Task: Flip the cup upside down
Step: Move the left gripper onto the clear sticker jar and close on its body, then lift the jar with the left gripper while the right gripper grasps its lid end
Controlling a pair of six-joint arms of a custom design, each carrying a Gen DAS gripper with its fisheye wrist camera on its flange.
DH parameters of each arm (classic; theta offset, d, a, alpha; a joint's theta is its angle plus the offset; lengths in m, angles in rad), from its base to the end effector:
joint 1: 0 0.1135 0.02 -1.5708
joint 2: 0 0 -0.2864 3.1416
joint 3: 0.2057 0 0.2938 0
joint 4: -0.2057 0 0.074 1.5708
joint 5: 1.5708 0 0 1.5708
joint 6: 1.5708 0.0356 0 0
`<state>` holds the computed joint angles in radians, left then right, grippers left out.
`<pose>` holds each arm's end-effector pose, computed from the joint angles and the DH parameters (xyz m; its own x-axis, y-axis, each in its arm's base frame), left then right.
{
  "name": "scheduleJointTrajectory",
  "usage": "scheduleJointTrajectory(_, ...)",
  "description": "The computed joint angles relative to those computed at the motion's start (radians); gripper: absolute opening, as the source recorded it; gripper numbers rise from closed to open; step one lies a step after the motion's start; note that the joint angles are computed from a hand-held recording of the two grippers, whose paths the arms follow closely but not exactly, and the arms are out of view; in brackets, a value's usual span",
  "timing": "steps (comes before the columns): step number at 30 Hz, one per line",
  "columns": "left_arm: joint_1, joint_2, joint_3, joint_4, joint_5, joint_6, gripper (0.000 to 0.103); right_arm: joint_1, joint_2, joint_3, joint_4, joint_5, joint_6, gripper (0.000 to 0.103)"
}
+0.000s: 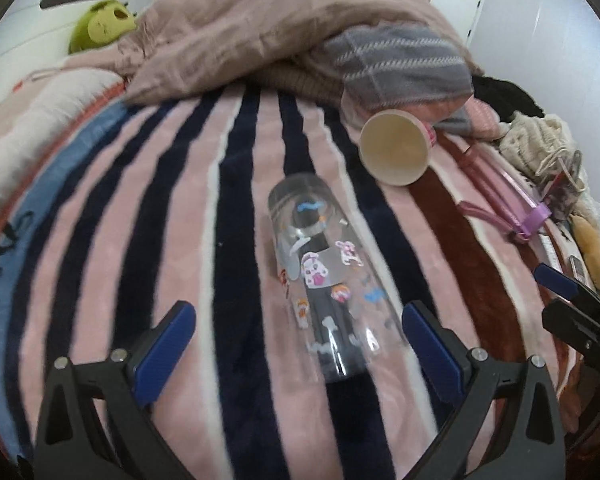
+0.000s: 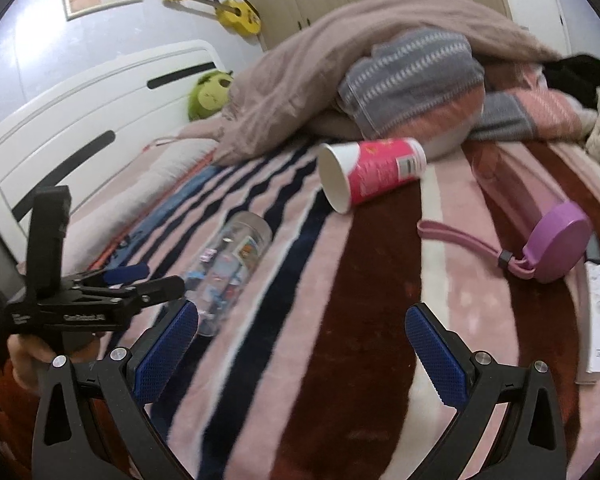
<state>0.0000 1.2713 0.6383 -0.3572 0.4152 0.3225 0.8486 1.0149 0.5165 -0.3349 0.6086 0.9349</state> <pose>0.2613 -0.0144 0.1763 -0.7229 0.2900 -0.6271 0.4749 0.8679 -0.1460 0.1604 0.1513 0.1956 -0.5814 0.3386 -0.7398 0.1790 0.9402 0.2897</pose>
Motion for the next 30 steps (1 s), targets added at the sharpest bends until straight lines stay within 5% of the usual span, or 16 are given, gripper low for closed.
scheduleJointTrajectory(4,-0.028,0.072,0.003,0.063,0.005,-0.048,0.102,-0.091,0.027,-0.049,0.108,-0.101,-0.065,0.103)
scheduleJointTrajectory(6,-0.033,0.095,0.009,0.074,0.018,-0.055,0.096,-0.117,0.042,-0.055,0.137,-0.130,-0.085,0.103)
scheduleJointTrajectory(10,-0.038,0.122,0.018,0.070,0.081,-0.057,0.067,-0.156,0.065,-0.071,0.198,-0.183,-0.098,0.103)
scheduleJointTrajectory(15,-0.016,0.078,-0.010,0.067,0.077,-0.022,0.061,-0.135,0.074,-0.061,0.191,-0.182,-0.079,0.103)
scheduleJointTrajectory(21,0.185,0.030,-0.035,-0.104,0.225,0.198,0.058,-0.083,0.072,-0.030,0.188,-0.211,-0.046,0.103)
scheduleJointTrajectory(30,0.464,0.048,-0.037,-0.384,0.366,0.584,0.058,-0.116,0.302,0.075,0.419,-0.486,0.044,0.103)
